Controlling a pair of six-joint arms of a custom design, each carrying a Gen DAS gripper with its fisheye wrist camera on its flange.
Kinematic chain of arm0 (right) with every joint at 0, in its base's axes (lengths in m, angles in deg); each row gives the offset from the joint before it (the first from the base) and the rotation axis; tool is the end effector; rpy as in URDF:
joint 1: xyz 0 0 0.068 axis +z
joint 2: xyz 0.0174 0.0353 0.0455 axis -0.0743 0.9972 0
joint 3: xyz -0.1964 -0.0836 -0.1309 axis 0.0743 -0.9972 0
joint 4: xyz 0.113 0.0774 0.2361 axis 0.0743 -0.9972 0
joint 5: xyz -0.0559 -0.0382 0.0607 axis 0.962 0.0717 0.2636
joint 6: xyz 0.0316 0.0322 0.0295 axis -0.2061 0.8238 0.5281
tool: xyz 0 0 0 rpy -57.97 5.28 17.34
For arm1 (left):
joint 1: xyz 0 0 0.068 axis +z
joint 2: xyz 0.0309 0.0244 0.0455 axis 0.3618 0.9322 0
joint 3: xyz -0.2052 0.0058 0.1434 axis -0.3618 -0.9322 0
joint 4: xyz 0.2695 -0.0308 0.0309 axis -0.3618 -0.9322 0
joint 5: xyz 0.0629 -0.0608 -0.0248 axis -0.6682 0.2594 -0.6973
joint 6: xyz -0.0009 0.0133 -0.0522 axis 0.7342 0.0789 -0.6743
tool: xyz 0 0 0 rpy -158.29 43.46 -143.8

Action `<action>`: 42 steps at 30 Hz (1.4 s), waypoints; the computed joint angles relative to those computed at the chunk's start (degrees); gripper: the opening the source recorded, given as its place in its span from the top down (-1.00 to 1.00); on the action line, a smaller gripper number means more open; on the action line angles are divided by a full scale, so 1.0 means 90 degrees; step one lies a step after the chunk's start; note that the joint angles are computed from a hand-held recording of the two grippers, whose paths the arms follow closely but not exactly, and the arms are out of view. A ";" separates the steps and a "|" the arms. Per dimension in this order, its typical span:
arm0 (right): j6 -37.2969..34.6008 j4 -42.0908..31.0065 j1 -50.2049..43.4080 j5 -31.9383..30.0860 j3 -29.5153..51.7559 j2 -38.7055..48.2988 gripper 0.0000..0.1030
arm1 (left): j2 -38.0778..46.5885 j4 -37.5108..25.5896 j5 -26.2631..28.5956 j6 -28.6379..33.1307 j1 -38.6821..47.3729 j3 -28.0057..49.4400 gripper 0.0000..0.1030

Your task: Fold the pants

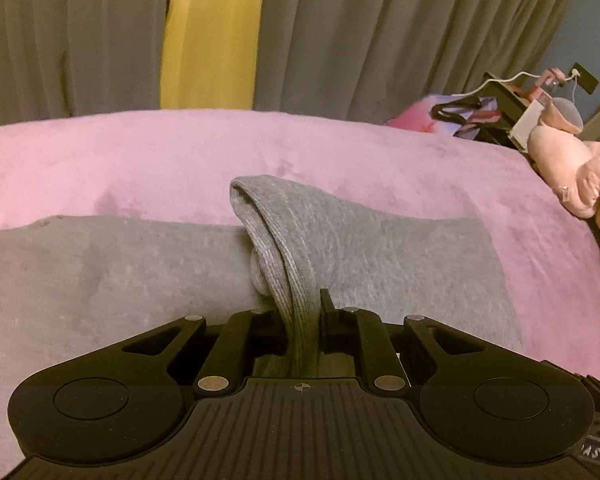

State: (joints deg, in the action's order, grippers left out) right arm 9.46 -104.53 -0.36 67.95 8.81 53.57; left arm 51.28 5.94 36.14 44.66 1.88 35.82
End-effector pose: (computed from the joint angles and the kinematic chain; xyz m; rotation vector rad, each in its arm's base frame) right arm 0.1235 0.0015 0.2070 0.6910 2.2180 0.1037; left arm 0.3115 -0.1199 0.2250 0.6275 2.4645 -0.4659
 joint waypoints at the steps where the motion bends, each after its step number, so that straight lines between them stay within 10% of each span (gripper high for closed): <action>1: -0.0024 0.0019 -0.0021 -0.0022 -0.0006 0.0034 -0.72 | -0.0014 -0.0033 -0.0031 0.0018 0.0037 0.0017 0.71; 12: -0.0174 0.0133 0.0523 0.0293 0.0201 0.1172 -0.87 | 0.0249 -0.0394 0.0045 0.0232 0.0764 0.0232 0.65; 20: -0.0035 -0.0021 0.0102 0.0135 -0.0020 0.0023 -0.87 | -0.0717 -0.0741 0.0347 0.1064 0.1260 -0.0889 0.01; 30: -0.0149 0.0101 0.0794 0.0790 0.0527 0.2437 -0.91 | -0.0971 -0.1035 0.1122 0.1265 0.1957 -0.1532 0.17; 42: 0.0248 -0.0177 0.3633 0.3297 0.0423 0.1420 -0.91 | -0.1923 -0.0681 0.0540 0.1297 0.1633 -0.2161 0.57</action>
State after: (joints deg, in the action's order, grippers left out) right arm 11.70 -106.12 32.34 97.63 12.62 66.35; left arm 33.97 -0.19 41.00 56.34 16.57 16.37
